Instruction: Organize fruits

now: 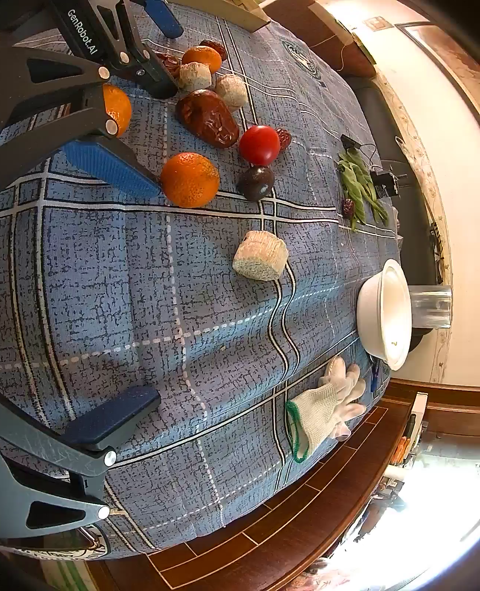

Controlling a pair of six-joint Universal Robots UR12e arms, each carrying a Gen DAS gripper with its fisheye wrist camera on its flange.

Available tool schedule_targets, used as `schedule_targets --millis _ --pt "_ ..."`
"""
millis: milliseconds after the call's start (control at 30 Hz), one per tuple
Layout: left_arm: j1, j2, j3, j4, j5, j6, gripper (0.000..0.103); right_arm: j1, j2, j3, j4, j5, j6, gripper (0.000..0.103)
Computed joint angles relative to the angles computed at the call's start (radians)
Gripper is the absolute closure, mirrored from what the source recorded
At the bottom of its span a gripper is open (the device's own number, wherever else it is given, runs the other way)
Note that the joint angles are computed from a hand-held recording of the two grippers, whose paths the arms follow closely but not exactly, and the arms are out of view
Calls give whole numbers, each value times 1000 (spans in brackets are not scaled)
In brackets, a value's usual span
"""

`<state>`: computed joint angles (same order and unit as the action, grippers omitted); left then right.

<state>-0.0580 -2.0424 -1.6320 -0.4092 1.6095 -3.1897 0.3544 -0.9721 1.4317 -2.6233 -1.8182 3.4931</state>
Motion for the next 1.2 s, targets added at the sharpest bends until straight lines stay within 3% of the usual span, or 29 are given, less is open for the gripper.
schedule_targets --millis 733,967,1200 --pt "0 0 0 -1 -2 -1 0 0 0 0 0 0 1 0" --pt "7 6 11 -53 -37 51 0 -1 -1 -1 5 8 0 0" --pt "12 10 10 -77 -56 82 0 -2 -24 4 75 46 -14 0"
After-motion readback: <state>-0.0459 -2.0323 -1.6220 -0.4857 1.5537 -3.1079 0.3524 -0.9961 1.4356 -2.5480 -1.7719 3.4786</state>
